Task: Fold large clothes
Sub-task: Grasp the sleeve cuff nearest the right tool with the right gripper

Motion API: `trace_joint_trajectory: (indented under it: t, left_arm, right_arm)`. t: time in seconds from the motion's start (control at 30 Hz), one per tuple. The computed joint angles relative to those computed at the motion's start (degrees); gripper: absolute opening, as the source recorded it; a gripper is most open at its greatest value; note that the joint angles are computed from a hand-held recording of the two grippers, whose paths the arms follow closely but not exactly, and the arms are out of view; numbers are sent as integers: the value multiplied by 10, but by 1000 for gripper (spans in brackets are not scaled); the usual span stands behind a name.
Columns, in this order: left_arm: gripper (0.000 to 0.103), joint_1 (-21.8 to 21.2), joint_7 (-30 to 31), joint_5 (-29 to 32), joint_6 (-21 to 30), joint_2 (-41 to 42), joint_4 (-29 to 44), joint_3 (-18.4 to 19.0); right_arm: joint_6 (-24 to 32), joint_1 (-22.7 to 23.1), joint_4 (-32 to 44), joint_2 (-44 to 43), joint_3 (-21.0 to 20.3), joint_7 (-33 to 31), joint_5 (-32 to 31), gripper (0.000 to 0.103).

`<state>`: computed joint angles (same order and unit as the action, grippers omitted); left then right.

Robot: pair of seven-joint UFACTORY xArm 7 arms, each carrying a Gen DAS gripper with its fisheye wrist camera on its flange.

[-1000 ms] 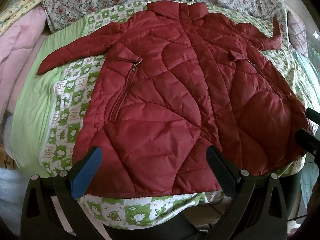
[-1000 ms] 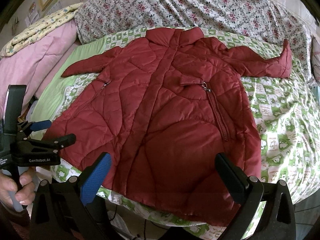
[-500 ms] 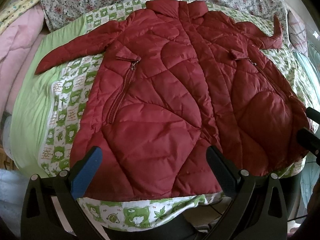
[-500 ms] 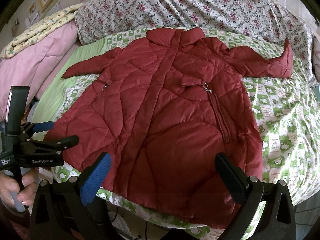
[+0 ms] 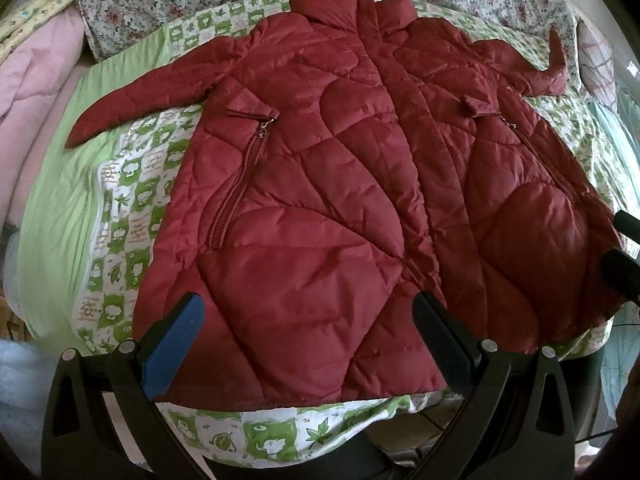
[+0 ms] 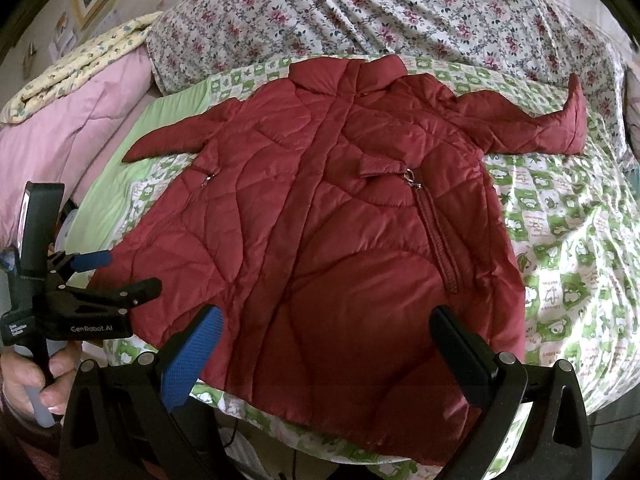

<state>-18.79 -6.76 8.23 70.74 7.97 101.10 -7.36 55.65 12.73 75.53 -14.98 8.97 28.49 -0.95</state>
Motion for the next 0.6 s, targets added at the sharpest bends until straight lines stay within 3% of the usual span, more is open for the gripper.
trace_joint_trajectory:
  t: [0.17, 0.37, 0.6]
  left_arm:
    - [103, 0, 1, -1, -5, 7, 5, 1]
    - [103, 6, 3, -19, -1, 31, 34, 6]
    - [103, 4, -9, 0, 6, 70, 83, 18]
  right_arm:
    - [-1, -3, 4, 3, -6, -5, 5, 103]
    - [48, -19, 36, 19, -19, 1, 7, 103]
    - [24, -50, 25, 13, -36, 11, -16, 103]
